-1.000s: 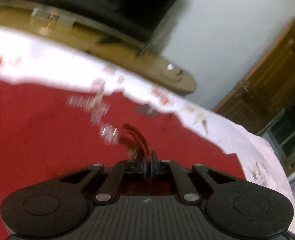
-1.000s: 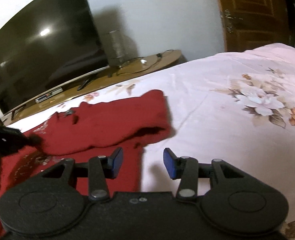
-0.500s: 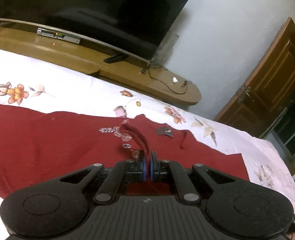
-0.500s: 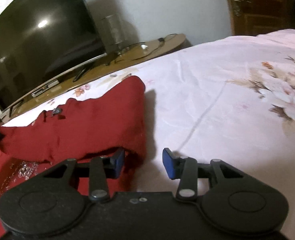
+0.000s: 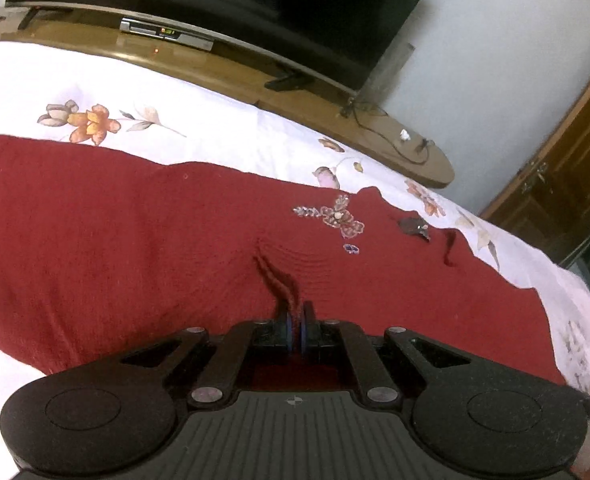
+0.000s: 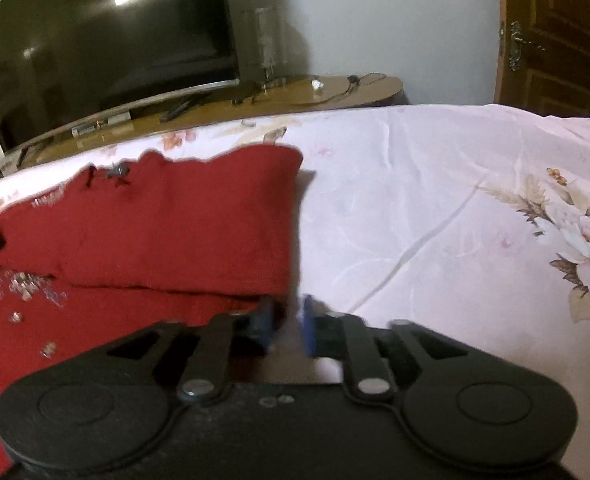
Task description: Fold small clothes
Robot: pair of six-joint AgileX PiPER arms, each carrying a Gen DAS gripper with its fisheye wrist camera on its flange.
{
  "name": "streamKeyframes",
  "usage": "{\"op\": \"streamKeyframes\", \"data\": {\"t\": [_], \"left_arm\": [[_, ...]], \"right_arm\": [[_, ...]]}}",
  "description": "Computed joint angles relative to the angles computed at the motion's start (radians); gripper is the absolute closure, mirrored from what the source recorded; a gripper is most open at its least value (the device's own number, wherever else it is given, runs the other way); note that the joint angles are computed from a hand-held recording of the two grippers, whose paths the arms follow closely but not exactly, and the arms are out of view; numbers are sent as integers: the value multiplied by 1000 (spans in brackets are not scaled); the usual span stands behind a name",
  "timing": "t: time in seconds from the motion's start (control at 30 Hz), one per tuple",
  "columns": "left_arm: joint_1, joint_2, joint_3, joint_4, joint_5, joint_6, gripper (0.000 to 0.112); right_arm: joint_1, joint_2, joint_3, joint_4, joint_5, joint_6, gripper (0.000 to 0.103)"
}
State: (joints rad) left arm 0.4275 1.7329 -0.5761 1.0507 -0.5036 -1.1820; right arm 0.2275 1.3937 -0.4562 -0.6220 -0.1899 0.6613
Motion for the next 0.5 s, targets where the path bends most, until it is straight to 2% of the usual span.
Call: {"op": "streamKeyframes", "data": {"t": [0.03, 0.07, 0.1, 0.17, 0.27, 0.37, 0.43, 0.47, 0.5], "left_arm": [[1, 2, -2, 4, -2, 2, 109], [2, 3, -4, 8, -4, 5, 109], [6, 7, -6, 14, -11, 6, 109], [17, 11, 0, 13, -32, 6, 109], [23, 10, 9, -3, -51, 15, 109], [29, 16, 16, -16, -63, 32, 109], [27, 10, 31, -69, -74, 88, 109], [27, -3, 60, -145, -101, 162, 109], [22, -18, 82, -204, -113, 222, 109]], "right_arm": [[-44, -44, 34, -90, -67, 84, 68], [-83, -73, 54, -157, -122, 147, 55], [-106, -82, 54, -202, -153, 195, 49], [-145, -28, 3, -335, -214, 325, 50], [-193, 132, -130, -458, -293, 541, 57], [-193, 270, -243, -447, -302, 597, 64], [-199, 358, -322, -533, -325, 705, 93], [-190, 385, -346, -555, -315, 723, 96], [-170, 382, -349, -538, -265, 701, 97]]}}
